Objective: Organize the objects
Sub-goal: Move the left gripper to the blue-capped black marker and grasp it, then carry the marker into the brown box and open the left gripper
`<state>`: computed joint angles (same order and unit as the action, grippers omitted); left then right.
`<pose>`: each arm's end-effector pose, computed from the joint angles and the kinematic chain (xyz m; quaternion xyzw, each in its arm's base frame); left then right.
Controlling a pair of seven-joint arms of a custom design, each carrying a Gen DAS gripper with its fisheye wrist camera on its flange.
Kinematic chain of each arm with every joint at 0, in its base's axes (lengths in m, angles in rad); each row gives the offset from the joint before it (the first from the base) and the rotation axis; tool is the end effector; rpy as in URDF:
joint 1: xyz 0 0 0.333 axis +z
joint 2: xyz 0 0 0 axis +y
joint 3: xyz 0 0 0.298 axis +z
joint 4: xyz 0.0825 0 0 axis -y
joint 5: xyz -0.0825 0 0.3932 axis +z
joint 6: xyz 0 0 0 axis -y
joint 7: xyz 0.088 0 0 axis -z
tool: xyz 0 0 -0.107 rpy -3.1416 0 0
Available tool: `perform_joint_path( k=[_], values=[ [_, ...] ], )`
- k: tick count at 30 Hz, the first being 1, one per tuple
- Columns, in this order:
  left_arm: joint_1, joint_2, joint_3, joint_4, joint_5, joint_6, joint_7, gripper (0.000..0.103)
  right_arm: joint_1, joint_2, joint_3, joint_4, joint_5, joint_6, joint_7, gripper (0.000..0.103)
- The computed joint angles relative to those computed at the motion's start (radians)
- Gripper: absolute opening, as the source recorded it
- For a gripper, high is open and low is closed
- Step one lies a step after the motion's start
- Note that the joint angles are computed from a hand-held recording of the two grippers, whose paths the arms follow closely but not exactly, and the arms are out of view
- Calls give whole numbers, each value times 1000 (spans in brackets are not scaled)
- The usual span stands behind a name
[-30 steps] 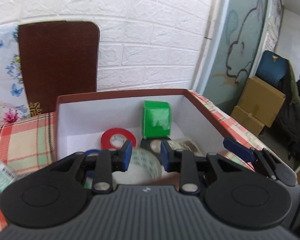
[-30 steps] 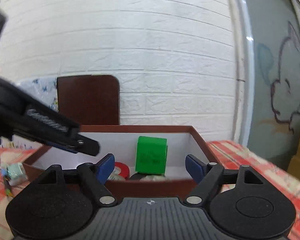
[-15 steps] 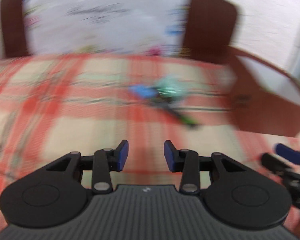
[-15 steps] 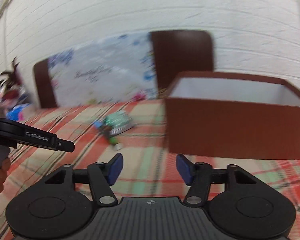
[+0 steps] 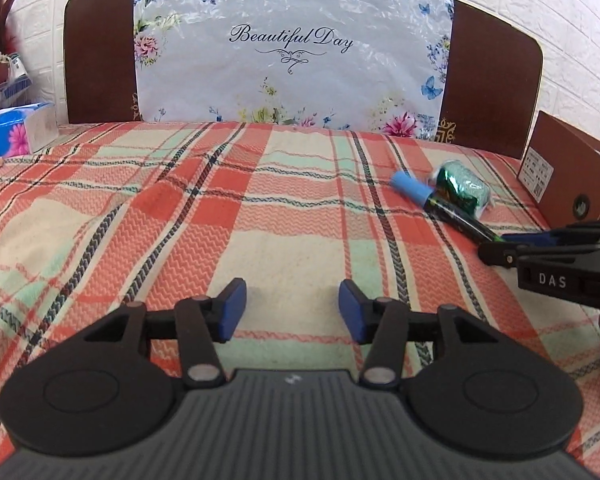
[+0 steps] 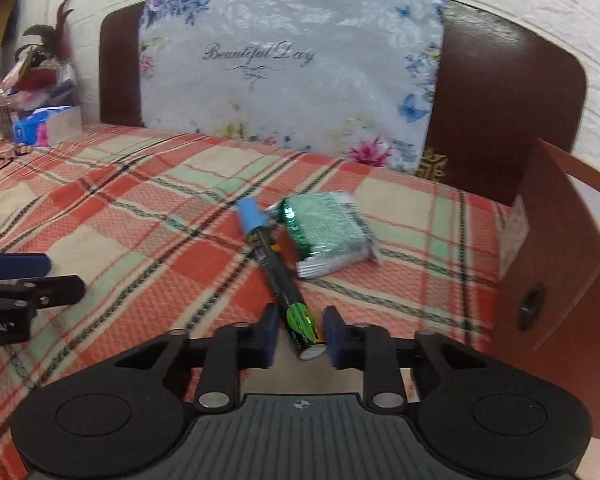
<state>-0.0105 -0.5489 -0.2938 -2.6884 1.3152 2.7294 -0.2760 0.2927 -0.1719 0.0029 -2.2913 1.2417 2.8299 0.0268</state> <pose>0.3830 -0.1536 0.4099 -0.7306 0.4793 -0.2994 0.3831 0.5185 0.1075 0.4529 -0.8170 0.3507 -0.2216 0.4004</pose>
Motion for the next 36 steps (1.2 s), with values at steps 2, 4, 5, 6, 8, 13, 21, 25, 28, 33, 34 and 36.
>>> perform_joint_path(
  k=[2, 4, 5, 6, 8, 13, 21, 25, 28, 33, 34, 36],
  values=[
    [-2, -2, -3, -4, 3, -2, -5, 54, -7, -44, -4, -43, -22, -21, 40, 15],
    [-5, -3, -5, -5, 2, -6, -1, 54, -20, -113, -25, -106, -40, -67, 80, 15],
    [-7, -3, -5, -7, 1, -7, 0, 54, -28, -151, -38, -142, -46, -92, 99, 15],
    [-9, -2, -4, -7, -2, -9, 6, 55, -37, -198, -56, -184, -53, -120, 108, 15],
    [-18, 2, -4, -2, -23, -22, 36, 56, -64, -283, -89, -259, -77, -172, 151, 15],
    [-130, 19, 66, 42, -304, -25, 266, 55, -130, -394, -155, -346, -122, -296, 295, 15],
    [-473, 207, 246, 211, -934, 40, 742, 57, -172, -365, -215, -322, -73, -454, 373, 15],
    [-420, 280, 160, 288, -918, -25, 728, 50, -209, -357, -222, -317, -56, -521, 382, 15],
    [-389, 285, 129, 286, -953, 13, 739, 24, -228, -375, -214, -327, -37, -512, 355, 15],
    [-341, 292, 68, 383, -910, 38, 778, 20, -223, -415, -224, -308, 109, -446, 222, 15],
    [-337, 309, 63, 422, -903, 47, 798, 19, -216, -413, -226, -293, 154, -419, 188, 15],
    [-324, 361, 49, 515, -872, 55, 835, 18, -203, -382, -232, -238, 239, -379, 134, 15]
  ],
)
